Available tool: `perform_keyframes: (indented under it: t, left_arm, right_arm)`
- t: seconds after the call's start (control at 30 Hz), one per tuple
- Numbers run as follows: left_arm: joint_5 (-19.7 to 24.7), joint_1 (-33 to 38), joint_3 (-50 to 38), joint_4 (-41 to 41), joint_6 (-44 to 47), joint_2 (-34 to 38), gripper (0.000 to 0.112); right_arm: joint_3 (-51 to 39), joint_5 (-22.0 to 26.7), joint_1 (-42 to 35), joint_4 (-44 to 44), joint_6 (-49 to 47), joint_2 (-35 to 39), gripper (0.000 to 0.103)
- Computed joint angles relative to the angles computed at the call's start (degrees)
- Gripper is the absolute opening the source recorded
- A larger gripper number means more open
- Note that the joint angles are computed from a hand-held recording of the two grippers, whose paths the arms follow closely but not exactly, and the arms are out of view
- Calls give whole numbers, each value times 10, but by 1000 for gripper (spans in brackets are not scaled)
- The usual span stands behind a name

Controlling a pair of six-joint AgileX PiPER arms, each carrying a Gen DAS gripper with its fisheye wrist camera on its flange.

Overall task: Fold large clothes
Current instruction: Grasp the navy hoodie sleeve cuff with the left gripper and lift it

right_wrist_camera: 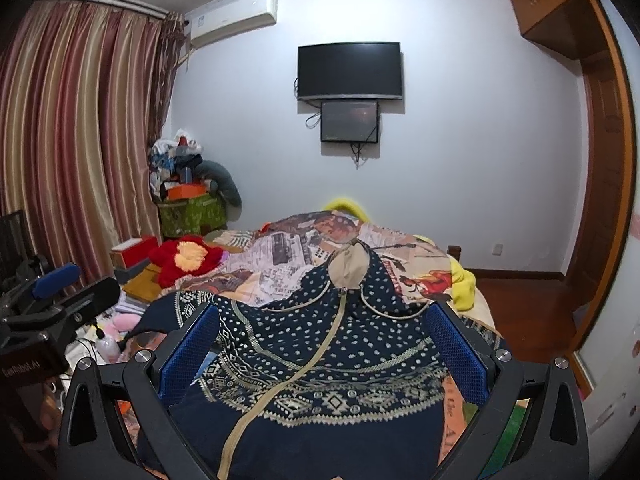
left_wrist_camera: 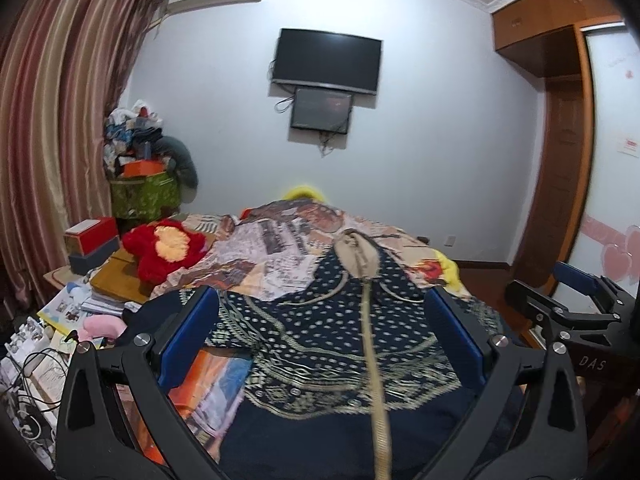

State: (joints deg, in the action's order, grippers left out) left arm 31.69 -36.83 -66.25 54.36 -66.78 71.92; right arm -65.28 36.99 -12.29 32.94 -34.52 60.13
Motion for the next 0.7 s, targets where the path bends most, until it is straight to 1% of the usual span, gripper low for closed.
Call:
perform_keyframes:
  t: [0.17,0.2,0.23,0.3,0.37,0.43,0.47,0.5,0.57,0.6,0.7]
  left_arm:
    - [-57,121,-29,-86,95,58,103]
    - [-69,148,-38,-115,122,74,103]
    - [-75,173,-47,-150,156,89,103]
    - [-90,229,-72,-240,246,130,103]
    - [-91,280,-99,-330,331,175,103]
    - [-80,325,-134,-403,399,226,103]
    - [-69,349,-155,-455,447,255,103]
    - [-45,372,-184,-512,499,289,103]
    - [5,410,-237,-596,570,348,103]
    - [30,429,-260,-630,593,377,103]
    - [80,472,-298,-712,632,440,103]
  right_arm:
    - [-40,-71,89,-116,81,92,103]
    - [-49,-76,97,-129,90,106,103]
    - [-70,-80,113,-160,113,137,103]
    - [-101,-80,130,-182,125,177,103]
    - [-145,-75,149,-221,156,232,103]
    - [-199,-61,164,-246,171,296,103]
    - [-219,-52,171,-259,179,316,103]
    - [-247,-39,180,-271,187,346,103]
    - [-316,-3,195,-297,203,414,103]
    - [-344,16,200,-303,207,439,103]
    - [-458,91,208,-297,207,539,103]
